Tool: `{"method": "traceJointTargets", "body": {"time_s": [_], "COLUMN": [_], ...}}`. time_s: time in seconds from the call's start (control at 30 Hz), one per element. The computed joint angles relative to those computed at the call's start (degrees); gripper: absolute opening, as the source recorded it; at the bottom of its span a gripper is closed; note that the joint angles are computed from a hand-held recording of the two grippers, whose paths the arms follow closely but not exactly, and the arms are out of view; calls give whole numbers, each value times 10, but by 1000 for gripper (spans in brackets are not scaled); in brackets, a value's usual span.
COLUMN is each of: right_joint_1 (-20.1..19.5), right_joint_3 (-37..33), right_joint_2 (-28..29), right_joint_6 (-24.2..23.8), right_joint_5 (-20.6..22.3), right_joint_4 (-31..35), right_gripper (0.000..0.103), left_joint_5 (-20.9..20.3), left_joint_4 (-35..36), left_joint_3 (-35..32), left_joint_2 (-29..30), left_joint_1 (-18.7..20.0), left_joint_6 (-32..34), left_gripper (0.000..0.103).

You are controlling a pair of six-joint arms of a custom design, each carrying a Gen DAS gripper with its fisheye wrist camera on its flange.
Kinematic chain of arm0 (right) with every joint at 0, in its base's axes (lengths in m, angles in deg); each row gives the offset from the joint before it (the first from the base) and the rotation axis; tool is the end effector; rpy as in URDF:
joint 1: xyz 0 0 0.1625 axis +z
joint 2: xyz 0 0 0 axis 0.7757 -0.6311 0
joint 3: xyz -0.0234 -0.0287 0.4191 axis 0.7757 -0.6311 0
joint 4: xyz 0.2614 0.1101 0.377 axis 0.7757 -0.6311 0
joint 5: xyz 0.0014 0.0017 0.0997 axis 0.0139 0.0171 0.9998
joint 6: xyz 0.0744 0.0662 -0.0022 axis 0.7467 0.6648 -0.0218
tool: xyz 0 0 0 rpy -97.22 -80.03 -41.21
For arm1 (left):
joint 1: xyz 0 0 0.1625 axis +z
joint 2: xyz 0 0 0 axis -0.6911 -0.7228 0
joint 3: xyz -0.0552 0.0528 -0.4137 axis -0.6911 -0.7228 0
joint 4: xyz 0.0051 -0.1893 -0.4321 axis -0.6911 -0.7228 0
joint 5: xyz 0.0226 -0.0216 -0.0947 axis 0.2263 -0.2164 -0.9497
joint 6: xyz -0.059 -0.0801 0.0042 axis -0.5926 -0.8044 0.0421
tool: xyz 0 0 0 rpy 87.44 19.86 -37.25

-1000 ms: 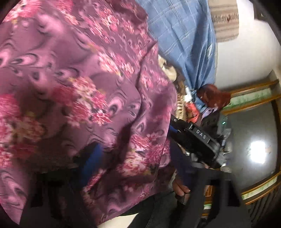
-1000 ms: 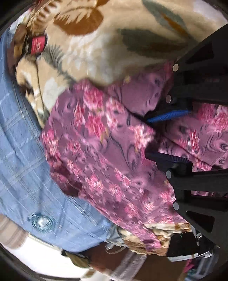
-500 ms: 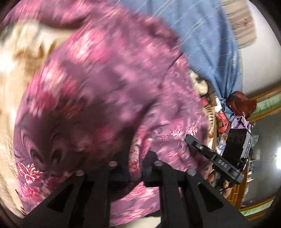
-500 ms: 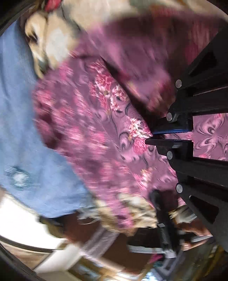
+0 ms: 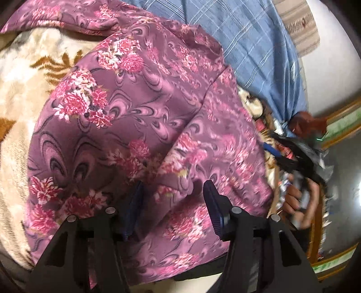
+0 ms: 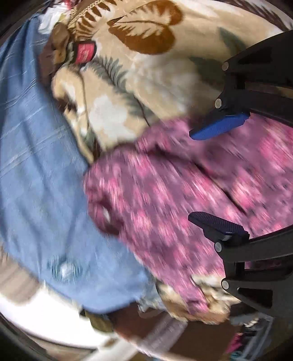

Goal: Fold small clothes

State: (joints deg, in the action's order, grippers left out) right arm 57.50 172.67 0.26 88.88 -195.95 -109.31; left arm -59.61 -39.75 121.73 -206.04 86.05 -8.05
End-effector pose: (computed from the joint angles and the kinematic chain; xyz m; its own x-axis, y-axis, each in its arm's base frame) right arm 0.2325 -0.4117 0.2045 -0.9535 0.0341 0.2994 -0.1320 0.8458 -0.5169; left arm -0.0968 -0.3204 0.2627 -0.9972 -0.0417 -0.0614 -0.0092 0.8899 -0.4561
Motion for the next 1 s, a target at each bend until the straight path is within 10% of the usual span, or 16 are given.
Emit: {"method": "traceJointTargets", "body": {"time_s": [0.07,0.33,0.43,0.6,0.77,0.87,1.0], "right_joint_1": [-23,-40,-53,-22,-47,-22,28], "right_joint_3": [-19,-108,-116,-87,-115,-104,-49], "right_joint_2": [18,93,98,61,98,101,43], "right_joint_6": [-5,47,61,28,22,6,4], "right_joint_5": [19,16,26,-28,-63,-87,-56], "right_joint_4": [1,81,91,-1,55,28,-19], "right_gripper": [40,39,10,2,3,12,53], "left_joint_5": [-7,10,43,53,14,-2,-6], "left_joint_4": [-9,-25,1,-13,-7,-8,-3], "left_joint_3": [3,1,1,7,-3,2,8], "left_joint_2": [-3,32,25,3,50,17,-10], "left_joint_1": [4,0,-17,-45,-15,-13,-10], "left_joint_6": [11,21,7,27,31,22,14], "left_gripper": [52,44,5,5,6,40,51]}}
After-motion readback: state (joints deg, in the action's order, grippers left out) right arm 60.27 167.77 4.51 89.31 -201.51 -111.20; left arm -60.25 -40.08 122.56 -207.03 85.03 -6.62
